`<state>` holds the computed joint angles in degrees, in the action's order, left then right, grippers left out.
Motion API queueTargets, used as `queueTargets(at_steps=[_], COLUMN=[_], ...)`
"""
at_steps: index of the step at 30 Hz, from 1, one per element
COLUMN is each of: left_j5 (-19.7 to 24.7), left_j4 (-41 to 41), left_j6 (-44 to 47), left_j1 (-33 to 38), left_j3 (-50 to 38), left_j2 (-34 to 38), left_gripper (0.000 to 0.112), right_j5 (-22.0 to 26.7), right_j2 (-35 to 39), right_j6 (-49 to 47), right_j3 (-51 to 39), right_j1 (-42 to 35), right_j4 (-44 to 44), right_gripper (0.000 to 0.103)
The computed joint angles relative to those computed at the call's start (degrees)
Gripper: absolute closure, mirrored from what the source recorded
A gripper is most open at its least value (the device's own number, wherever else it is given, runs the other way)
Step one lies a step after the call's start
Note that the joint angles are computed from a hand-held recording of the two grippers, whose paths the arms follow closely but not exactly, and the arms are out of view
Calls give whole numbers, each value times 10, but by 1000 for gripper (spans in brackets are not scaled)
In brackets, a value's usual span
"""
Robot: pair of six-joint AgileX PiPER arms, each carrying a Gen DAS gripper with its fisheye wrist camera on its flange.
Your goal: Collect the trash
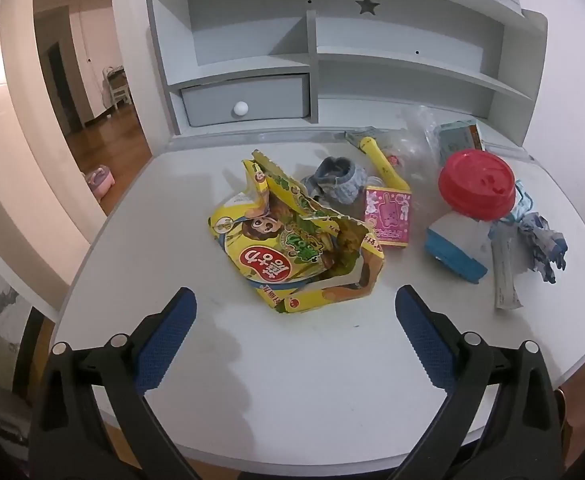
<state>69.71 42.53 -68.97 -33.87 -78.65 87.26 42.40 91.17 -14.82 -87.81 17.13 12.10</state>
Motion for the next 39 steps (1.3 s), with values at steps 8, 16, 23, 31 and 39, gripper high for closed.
queueTargets(at_steps=[8, 16, 23, 31, 39], left_j5=[-3, -3, -1, -6, -7], left_j4=[-5, -6, -10, -10, -11], left_j6=[2, 5, 4, 7, 7], left_j1=[0, 1, 3, 6, 8], left_j3=[3, 1, 0, 3, 4], left_j2=[0, 0, 1, -2, -2], left_gripper=[15, 15, 15, 15, 15], right_j5=[-1, -7, -8, -12, -11], right_j2=[1, -2, -4, -8, -9], right_j6=[-4, 2, 4, 4, 1], right_j3=[0, 5, 6, 11, 12], right_j1=[-1, 4, 6, 8, 7], right_j4=[1, -7, -10, -9, -6], right_gripper=[7, 7, 7, 7, 7])
